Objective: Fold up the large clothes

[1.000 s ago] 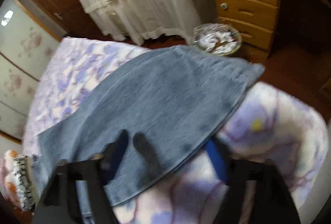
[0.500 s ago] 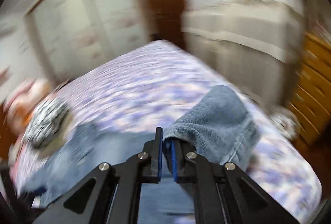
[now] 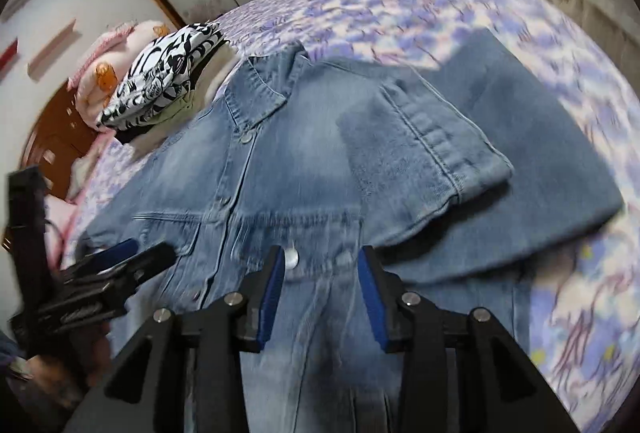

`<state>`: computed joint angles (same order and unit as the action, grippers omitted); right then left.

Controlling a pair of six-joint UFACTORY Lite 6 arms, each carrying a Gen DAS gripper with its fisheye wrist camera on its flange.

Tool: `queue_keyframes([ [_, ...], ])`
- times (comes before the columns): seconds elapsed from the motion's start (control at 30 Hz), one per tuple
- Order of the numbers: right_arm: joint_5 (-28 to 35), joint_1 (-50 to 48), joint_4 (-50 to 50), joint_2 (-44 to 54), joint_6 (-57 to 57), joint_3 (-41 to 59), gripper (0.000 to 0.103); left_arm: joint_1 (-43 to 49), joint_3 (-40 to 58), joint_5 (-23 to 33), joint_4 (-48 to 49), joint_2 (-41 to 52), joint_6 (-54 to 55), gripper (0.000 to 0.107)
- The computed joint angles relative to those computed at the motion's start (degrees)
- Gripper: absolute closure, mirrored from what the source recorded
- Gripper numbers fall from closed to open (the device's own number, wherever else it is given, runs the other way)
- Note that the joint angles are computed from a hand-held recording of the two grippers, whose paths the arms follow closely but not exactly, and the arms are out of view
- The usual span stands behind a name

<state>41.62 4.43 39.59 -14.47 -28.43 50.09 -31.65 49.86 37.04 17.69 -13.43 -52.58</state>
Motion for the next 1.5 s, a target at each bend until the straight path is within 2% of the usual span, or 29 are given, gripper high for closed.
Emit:
queue_keyframes([
  [0.2, 6.6, -13.8, 3.7, -8.4, -5.1, -6.3, 0.065, -5.0, 10.1, -2.5, -2.1, 11.0, 1.8, 0.005],
  [0.4, 11.6, -26.2, 7.8, -13.0, -9.5, -9.2, 0.065, -11.9, 27.9, 0.4, -3.4, 27.6, 6.1, 0.005],
  [0.53, 13.5, -30.3, 9.4, -12.6, -12.5, -9.7, 0.065, -16.9, 42.9, 6.5, 1.4, 41.1, 3.7, 0.005],
  [0.67, 15.4, -34.1, 11.9, -11.3, -15.5, -10.3, 0.065, -19.8, 60.9, 17.2, 8.2, 55.6, 0.1, 0.007],
  [0.7, 15.5, -34.4, 12.1, -11.0, -15.7, -10.4, 0.065, -20.1, 63.0, 19.1, 9.7, 57.4, -0.4, 0.013],
  [0.73, 15.4, -34.4, 12.1, -10.7, -15.8, -10.5, 0.065, -19.9, 65.0, 19.8, 10.0, 58.7, 0.6, 0.037],
  [0.77, 15.4, -34.5, 12.1, -10.5, -16.2, -10.6, 0.065, -19.0, 65.7, 18.8, 8.2, 58.9, 2.3, 0.084],
  [0.8, 15.2, -34.4, 12.1, -10.7, -16.2, -10.9, 0.065, -17.4, 64.8, 16.6, 4.1, 57.8, 5.0, 0.101],
  [0.87, 15.2, -34.2, 12.2, -11.1, -16.3, -11.2, 0.065, -14.9, 60.1, 13.3, 3.0, 52.2, 4.7, 0.1],
  [0.97, 15.5, -33.7, 12.5, -12.1, -16.9, -11.4, 0.065, -14.0, 50.4, 10.2, 12.3, 40.9, -2.3, 0.1],
  [1.1, 14.5, -31.5, 12.2, -13.9, -16.3, -11.6, 0.065, -9.3, 30.6, 5.0, 20.5, 20.7, -13.3, 0.098],
  [1.13, 13.9, -30.3, 11.8, -14.4, -15.9, -11.9, 0.065, -7.5, 24.9, 4.3, 20.9, 15.6, -15.4, 0.094],
  [1.17, 13.7, -29.7, 11.3, -15.2, -15.6, -12.4, 0.065, -5.2, 19.4, 4.5, 19.6, 11.1, -15.9, 0.078],
  [1.2, 12.5, -27.9, 10.5, -15.6, -14.7, -12.9, 0.065, -2.8, 15.9, 4.4, 16.5, 8.4, -14.1, 0.064],
  [1.23, 11.3, -25.8, 9.5, -16.0, -13.7, -13.4, 0.065, 1.2, 10.6, 3.5, 11.0, 4.9, -10.3, 0.034],
  [1.27, 10.4, -24.2, 8.7, -16.3, -12.9, -13.9, 0.065, 5.2, 5.0, 1.3, 5.0, 1.1, -5.9, 0.025],
  [1.4, 8.1, -18.9, 6.4, -16.9, -10.0, -15.2, 0.065, 19.7, -7.9, -5.7, -19.0, -5.2, 17.0, 0.025],
  [1.5, 6.2, -15.3, 4.6, -16.9, -7.4, -15.4, 0.065, 29.1, -10.7, -6.4, -36.4, -6.2, 35.0, 0.025],
])
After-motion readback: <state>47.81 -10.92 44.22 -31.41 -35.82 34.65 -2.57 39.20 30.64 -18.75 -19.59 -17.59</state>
